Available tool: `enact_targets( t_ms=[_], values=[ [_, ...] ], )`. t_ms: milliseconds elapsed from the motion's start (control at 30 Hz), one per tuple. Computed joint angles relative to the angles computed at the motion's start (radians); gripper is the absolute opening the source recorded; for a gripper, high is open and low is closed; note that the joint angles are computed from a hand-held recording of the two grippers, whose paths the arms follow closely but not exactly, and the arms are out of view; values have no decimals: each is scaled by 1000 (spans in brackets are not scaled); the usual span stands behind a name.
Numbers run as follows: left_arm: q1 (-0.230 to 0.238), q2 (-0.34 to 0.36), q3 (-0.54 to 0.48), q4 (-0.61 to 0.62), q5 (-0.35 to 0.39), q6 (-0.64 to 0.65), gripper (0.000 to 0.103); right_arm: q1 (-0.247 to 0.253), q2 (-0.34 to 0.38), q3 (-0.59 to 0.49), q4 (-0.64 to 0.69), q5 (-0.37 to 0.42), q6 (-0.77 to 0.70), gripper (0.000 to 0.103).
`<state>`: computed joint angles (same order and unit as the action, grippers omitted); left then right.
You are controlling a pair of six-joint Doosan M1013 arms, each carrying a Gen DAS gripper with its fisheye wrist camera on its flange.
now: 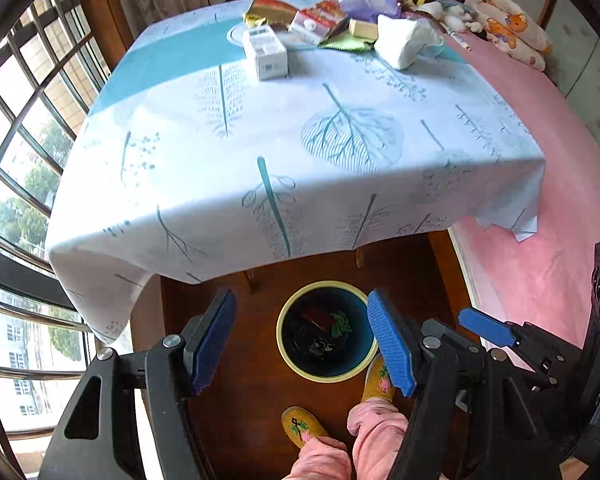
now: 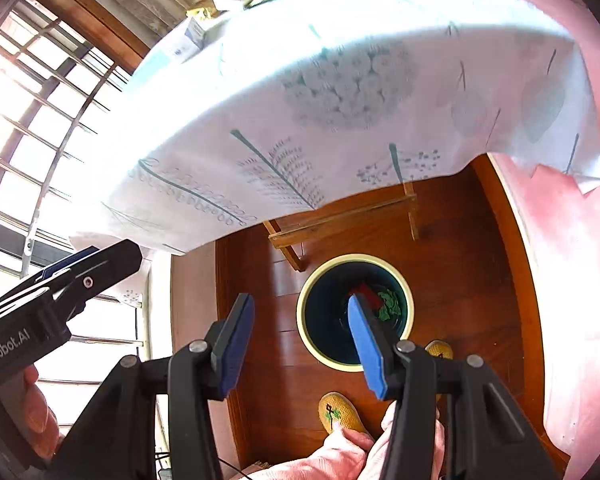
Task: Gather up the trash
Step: 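Move both tools back over the table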
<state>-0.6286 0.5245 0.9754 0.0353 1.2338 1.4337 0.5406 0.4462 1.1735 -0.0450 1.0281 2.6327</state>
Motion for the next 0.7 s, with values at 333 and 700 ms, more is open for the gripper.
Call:
enact_targets(
  t_ms=[333,700],
  values=[
    [7,-32,-100,-20,-16,56,66,26,-28,-119,-173,69,83,50],
    [25,22,-255,-46,13,39,66,24,-5,-243,-313,138,60,50]
  ],
)
